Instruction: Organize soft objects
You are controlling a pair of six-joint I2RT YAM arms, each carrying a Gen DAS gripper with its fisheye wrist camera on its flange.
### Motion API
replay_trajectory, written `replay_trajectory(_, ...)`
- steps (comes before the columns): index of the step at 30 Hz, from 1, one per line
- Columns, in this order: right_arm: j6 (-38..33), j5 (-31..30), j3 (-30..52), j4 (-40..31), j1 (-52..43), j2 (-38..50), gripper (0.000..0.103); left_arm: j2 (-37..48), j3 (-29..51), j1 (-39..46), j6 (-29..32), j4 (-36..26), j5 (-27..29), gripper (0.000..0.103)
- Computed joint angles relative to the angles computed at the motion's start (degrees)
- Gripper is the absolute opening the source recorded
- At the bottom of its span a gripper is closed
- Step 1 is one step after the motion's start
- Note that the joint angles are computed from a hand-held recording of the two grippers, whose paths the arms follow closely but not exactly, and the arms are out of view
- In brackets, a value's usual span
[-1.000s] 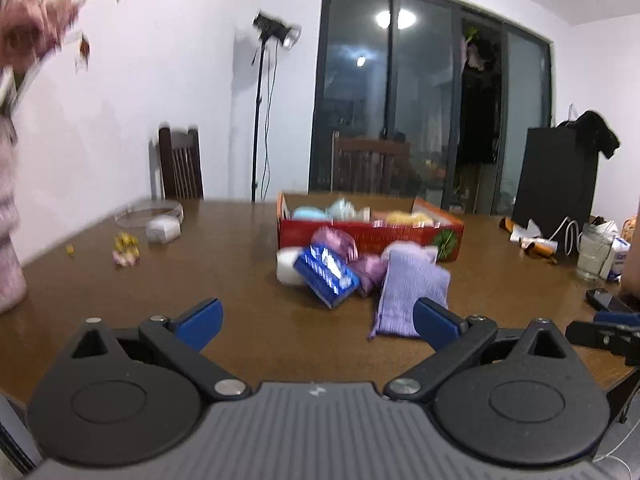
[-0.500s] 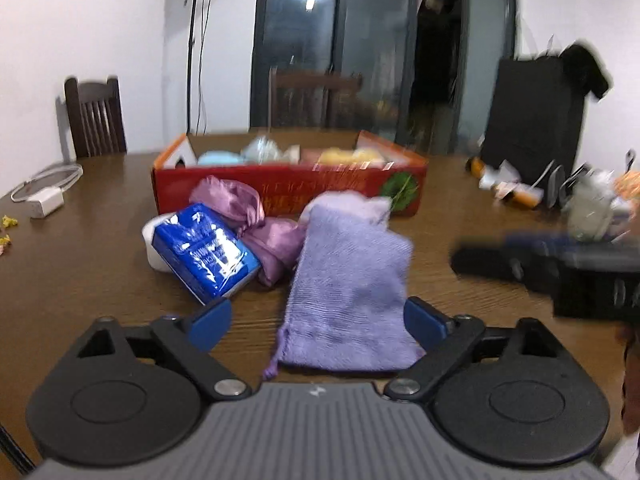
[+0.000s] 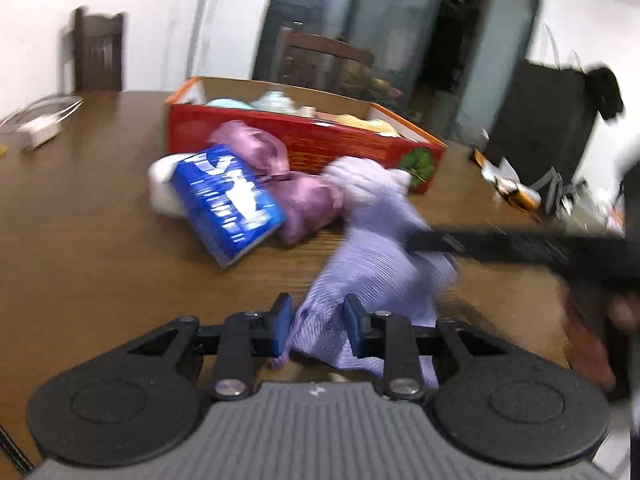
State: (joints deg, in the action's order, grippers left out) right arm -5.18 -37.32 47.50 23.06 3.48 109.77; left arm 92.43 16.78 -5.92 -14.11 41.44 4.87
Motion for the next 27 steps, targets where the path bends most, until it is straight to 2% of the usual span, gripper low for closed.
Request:
replay_trajectory(3,2.6,-1.8,-10.4,2.7,-1.7,-7.2,0.017,-3.0,-3.5,1.5,-2.6,1.7,-0.1,0.03)
replay_trajectory(4,3.4,-1.8,-13.4,3.3,-1.8,-9.6,0.016,-3.9,-4.9,2.0,-3.2,3.1,0.0,0.035)
replay_trajectory(5,4.0,-2.0,-16.7,4.3,-1.9,-12.3,0.015,-4.8,-6.3,3.1,-4.3,4.1,0.6,0.047)
replay_trajectory(7,4.7,-3.5,-21.3,3.4,-2.5,-17.0,0.015,-6.5,-7.6,5.8,-7.4,3.5,2.0,0.06)
replay_trajectory(10,6.4,-6.9,-24.9,4.6,-3.7,-19.7,0.017,-10.0,-7.8,8.0,-8.4,-1.1,-0.2,0.063)
replay_trajectory(12,7.7,-5.9,-25.9,5.7,-4.1,-21.4,0.018,-15.9,-8.6,8.4,-9.8,-6.7,-3.3,0.068)
replay_trajectory(13,7.9,-5.2,-26.3,6.6,-4.0,-22.2,0.021,-18.7,-9.8,9.3,-9.7,-7.8,-2.7,0.071)
replay_trajectory(15,6.7,-6.1,-26.7,7.7,-4.6,-23.2,0.039,-27.9,-12.2,10.9,-8.6,-13.5,-0.7,0.074)
replay_trajectory(16,5.4,-6.8,-26.6,7.8,-4.6,-23.3,0.06,-32.4,-13.1,11.2,-8.1,-16.7,0.1,0.078)
replay_trajectory(17,3.0,-7.6,-26.1,7.3,-4.3,-22.7,0.068,-36.8,-13.9,10.9,-7.6,-19.9,0.6,0.08)
replay_trajectory(18,0.2,-8.1,-25.5,6.4,-3.8,-21.9,0.068,-40.7,-14.6,10.0,-7.0,-22.8,0.6,0.08)
replay_trajectory(19,-2.9,-7.6,-24.5,5.1,-2.7,-20.6,0.066,-43.1,-15.0,8.7,-6.1,-24.5,0.4,0.081)
replay_trajectory(20,-4.9,-6.2,-23.2,4.1,-1.3,-18.7,0.058,-46.1,-15.4,7.3,-4.8,-26.6,0.3,0.082)
replay_trajectory(22,-4.5,-2.7,-21.2,5.3,1.0,-14.7,0.049,-48.5,-15.8,3.2,-2.5,-28.1,-2.2,0.082)
replay_trajectory(24,0.5,-3.4,-20.2,7.8,0.9,-11.9,0.032,-49.8,-15.7,-2.1,-1.7,-30.1,-7.1,0.082)
replay_trajectory(25,3.3,-1.9,-20.5,9.2,1.0,-11.9,0.013,-49.5,-15.9,-4.1,-1.7,-30.2,-8.8,0.082)
replay_trajectory(26,5.3,1.3,-21.1,10.8,1.4,-12.3,0.007,-49.8,-15.8,-5.8,-1.8,-31.1,-10.1,0.082)
replay_trajectory(27,7.1,5.1,-22.2,12.7,1.7,-12.7,0.004,-49.9,-16.1,-7.2,-2.2,-31.1,-10.8,0.082)
